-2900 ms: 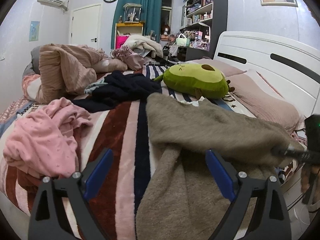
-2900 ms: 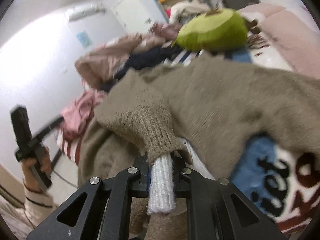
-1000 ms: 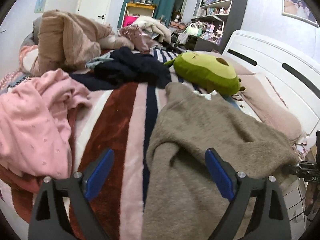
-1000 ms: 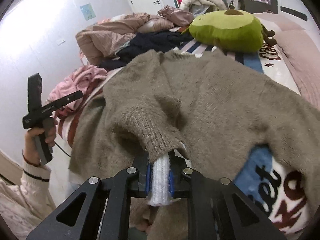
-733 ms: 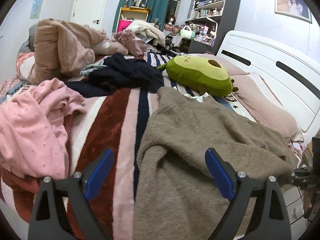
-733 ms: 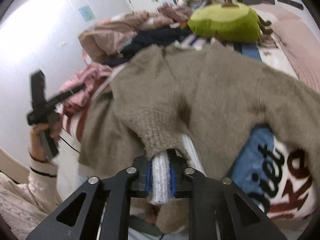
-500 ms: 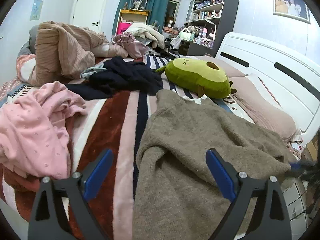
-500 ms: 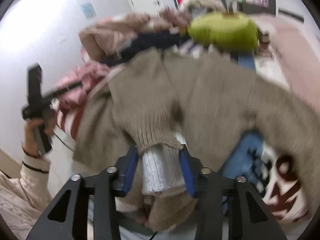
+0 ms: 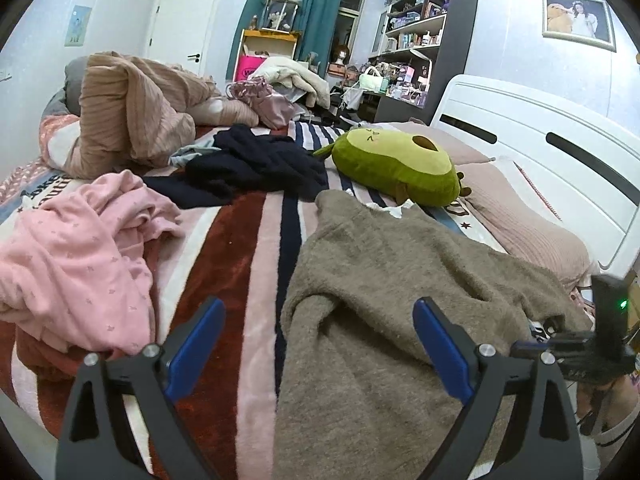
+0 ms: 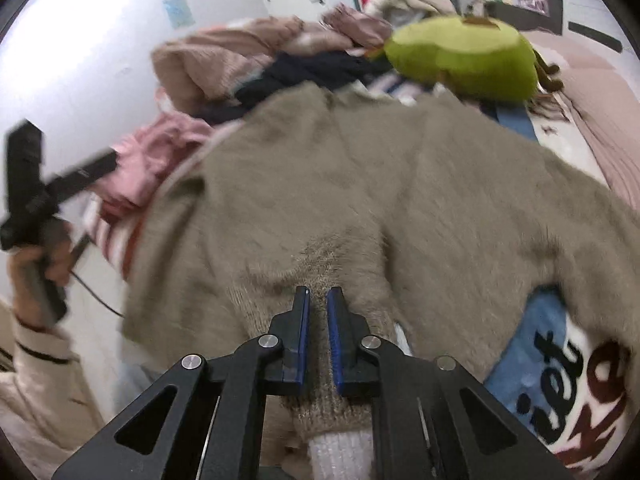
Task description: Fold small clothes
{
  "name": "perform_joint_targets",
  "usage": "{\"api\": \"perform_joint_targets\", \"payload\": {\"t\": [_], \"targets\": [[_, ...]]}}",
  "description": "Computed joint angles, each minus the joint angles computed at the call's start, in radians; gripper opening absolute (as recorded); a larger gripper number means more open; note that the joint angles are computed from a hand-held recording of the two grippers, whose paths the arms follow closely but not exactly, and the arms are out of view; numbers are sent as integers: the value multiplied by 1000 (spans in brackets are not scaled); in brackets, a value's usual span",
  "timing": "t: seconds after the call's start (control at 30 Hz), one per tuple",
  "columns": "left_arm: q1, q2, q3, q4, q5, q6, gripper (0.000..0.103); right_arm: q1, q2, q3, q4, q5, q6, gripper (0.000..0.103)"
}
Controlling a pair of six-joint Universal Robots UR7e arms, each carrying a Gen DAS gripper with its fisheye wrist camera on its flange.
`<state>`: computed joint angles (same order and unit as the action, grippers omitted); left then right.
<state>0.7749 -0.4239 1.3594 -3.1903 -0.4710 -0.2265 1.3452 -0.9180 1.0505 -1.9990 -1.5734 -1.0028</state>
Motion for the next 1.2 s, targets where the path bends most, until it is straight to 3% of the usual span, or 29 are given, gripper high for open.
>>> {"api": "perform_joint_targets", "payload": {"t": [0.17, 0.27, 0.33, 0.37, 0.4, 0.67, 0.87, 0.9, 0.97, 1.07, 1.2], "targets": [[-1, 8, -13, -12, -7, 18, 94, -17, 1, -19, 36, 57, 34, 2], [-4, 29, -53, -9, -13, 39, 94, -37, -21, -27, 55, 139, 57, 6], [-7, 42, -76, -2, -16, 51, 96, -59, -35, -36, 60, 197, 75, 20], [-8, 47, -87, 2, -19, 57, 96, -69, -45, -33, 43, 217, 89, 36], [-11, 54, -102, 8, -24, 65, 96, -78, -55, -25, 12, 221, 100, 44], [-21, 111, -209, 70, -50, 99, 97, -191, -53, -106, -89, 266, 266, 44], [-22, 156, -296, 134, -82, 93, 97, -261, -16, -188, -100, 268, 401, 51], [-24, 162, -305, 144, -79, 96, 97, -267, -6, -201, -108, 259, 420, 57], [-28, 184, -345, 179, -62, 112, 97, -273, 16, -232, -113, 244, 427, 59], [-29, 198, -375, 207, -65, 106, 97, -290, 40, -274, -97, 313, 430, 59], [-31, 210, -397, 222, -59, 105, 97, -298, 57, -291, -158, 360, 453, 59]]}}
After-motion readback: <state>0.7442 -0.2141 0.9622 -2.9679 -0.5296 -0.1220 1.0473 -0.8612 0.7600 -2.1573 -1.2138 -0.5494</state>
